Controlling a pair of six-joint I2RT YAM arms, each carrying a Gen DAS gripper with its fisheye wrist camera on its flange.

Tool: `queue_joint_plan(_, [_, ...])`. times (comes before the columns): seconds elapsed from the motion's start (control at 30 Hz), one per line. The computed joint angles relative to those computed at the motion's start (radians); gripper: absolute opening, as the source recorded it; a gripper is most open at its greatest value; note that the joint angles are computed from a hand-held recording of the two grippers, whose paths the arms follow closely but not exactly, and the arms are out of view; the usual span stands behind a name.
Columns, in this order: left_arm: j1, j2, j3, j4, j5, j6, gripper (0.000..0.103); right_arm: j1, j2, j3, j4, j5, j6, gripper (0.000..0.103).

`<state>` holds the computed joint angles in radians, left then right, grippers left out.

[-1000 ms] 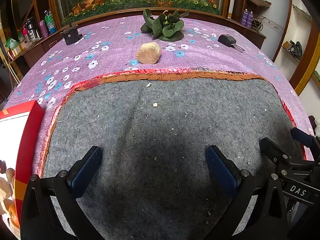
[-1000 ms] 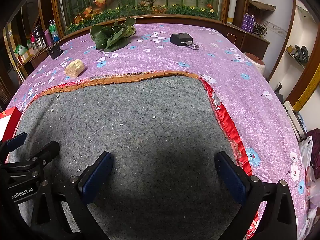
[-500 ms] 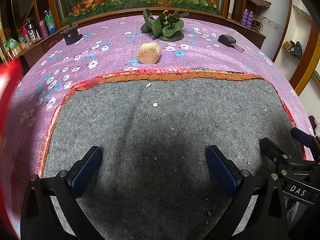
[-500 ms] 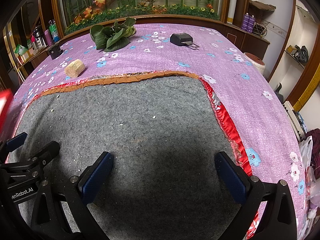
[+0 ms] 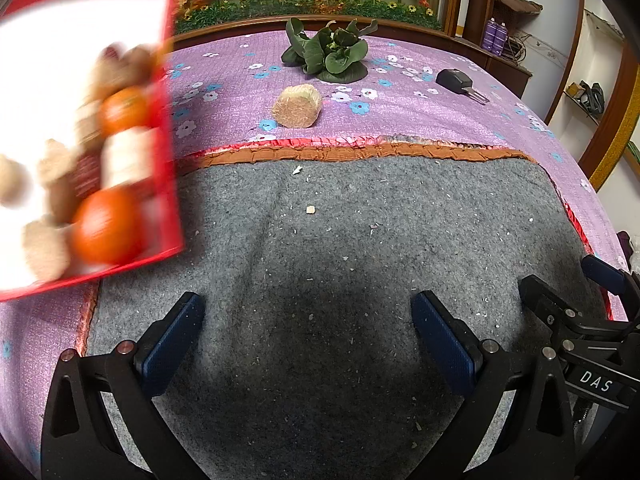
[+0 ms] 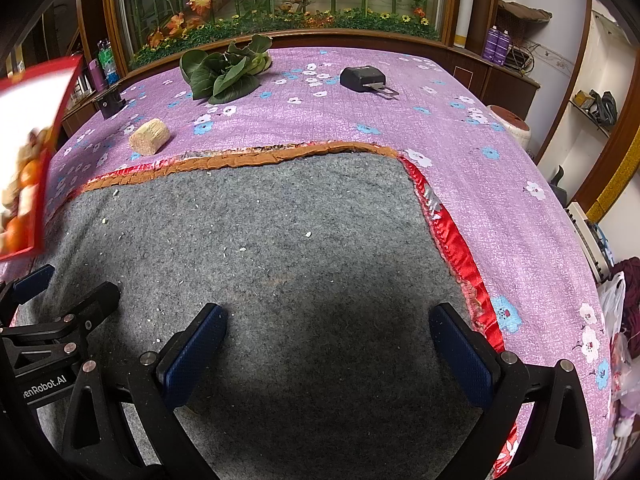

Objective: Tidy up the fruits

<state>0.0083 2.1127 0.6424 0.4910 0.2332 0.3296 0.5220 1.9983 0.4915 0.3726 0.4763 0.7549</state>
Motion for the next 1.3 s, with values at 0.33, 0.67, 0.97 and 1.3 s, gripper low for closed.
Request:
queue_joint_plan(0.33, [0.000,0.000,0.000,0.000,0.000,0.000,0.103,0.002,-0.001,-0.001,-0.002,0.001,0.002,0.103])
queue_joint_plan(0.67, [0.000,0.000,0.000,0.000,0.000,0.000,0.103,0.006,-0.003,-0.004,-0.001,0.003,0.006,0.103])
queue_joint_plan(0.97, [-0.006,0.005,-0.002,0.008,-0.004,-0.005,0.103,0.013,-0.006,-0.002,-0.009,0.006,0.012,0.103])
queue_joint_plan(1.3, [-0.014,0.005,0.006,0.001,-0.008,-0.012,0.103,0.002,0.002,0.002,-0.001,0.001,0.001,0.103])
